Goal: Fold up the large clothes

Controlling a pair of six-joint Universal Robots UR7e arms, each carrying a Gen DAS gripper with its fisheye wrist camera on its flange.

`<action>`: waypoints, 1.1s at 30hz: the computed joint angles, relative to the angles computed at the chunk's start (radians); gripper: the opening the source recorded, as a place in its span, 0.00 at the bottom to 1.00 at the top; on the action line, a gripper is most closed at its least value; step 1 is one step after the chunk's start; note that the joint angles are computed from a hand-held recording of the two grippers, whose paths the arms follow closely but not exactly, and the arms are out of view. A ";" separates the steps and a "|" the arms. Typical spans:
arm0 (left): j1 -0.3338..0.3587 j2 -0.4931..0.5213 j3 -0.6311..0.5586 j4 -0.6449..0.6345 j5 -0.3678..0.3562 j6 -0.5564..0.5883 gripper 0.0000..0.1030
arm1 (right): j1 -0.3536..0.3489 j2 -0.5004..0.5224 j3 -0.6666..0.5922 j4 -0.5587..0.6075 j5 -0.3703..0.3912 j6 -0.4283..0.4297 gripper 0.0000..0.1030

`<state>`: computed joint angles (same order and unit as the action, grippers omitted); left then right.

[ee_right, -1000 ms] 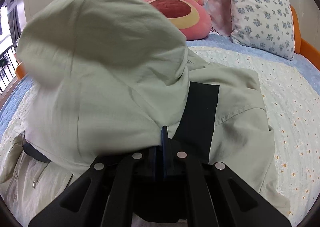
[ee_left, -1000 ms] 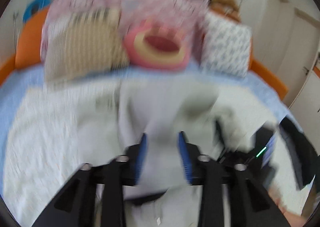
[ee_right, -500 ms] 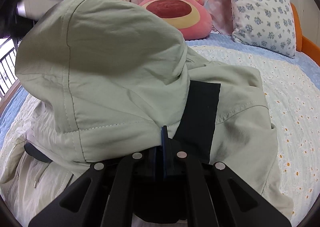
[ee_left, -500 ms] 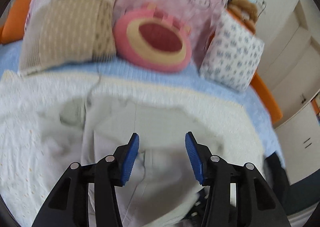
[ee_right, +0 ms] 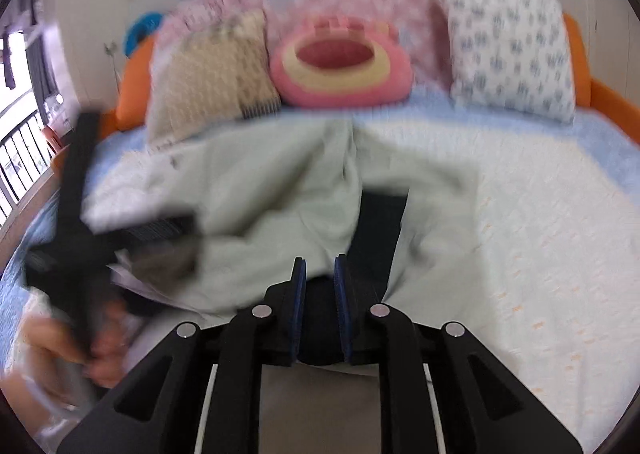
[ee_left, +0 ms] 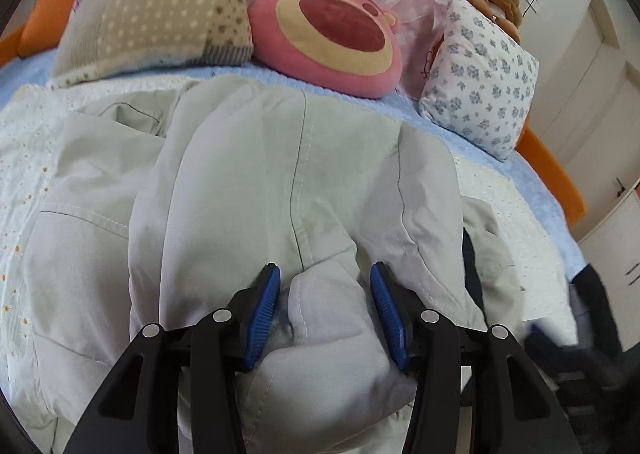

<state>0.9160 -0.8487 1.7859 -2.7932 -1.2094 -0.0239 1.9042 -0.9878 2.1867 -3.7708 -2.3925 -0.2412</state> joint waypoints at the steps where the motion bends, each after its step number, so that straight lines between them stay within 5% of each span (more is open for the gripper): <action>1: -0.005 -0.001 0.017 -0.038 0.012 0.008 0.49 | 0.018 -0.010 -0.008 -0.011 0.009 -0.004 0.20; 4: 0.003 -0.025 0.069 -0.138 -0.025 -0.009 0.50 | 0.031 -0.046 -0.055 0.024 0.116 0.037 0.29; 7: 0.045 -0.079 0.100 -0.167 -0.167 -0.097 0.50 | -0.039 -0.083 -0.116 0.199 0.292 0.181 0.28; 9: 0.061 -0.098 0.105 -0.160 -0.209 -0.136 0.50 | -0.078 -0.066 -0.156 0.273 0.334 0.234 0.27; 17: 0.092 -0.127 0.121 -0.135 -0.271 -0.062 0.49 | -0.121 0.004 -0.137 0.349 0.238 0.242 0.20; 21: 0.141 -0.120 0.123 -0.154 -0.351 -0.098 0.37 | -0.132 0.053 -0.101 0.267 0.188 0.182 0.18; 26: 0.160 -0.099 0.141 -0.202 -0.356 -0.037 0.32 | -0.134 0.137 -0.091 0.087 0.149 0.082 0.18; 33: 0.135 -0.133 0.132 -0.119 -0.295 -0.049 0.33 | -0.084 0.129 -0.132 0.187 0.040 0.131 0.19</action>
<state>1.0506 -0.9818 1.9180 -2.9127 -1.5043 -0.0730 1.8205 -0.8593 2.0544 -3.5839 -2.3529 -0.1102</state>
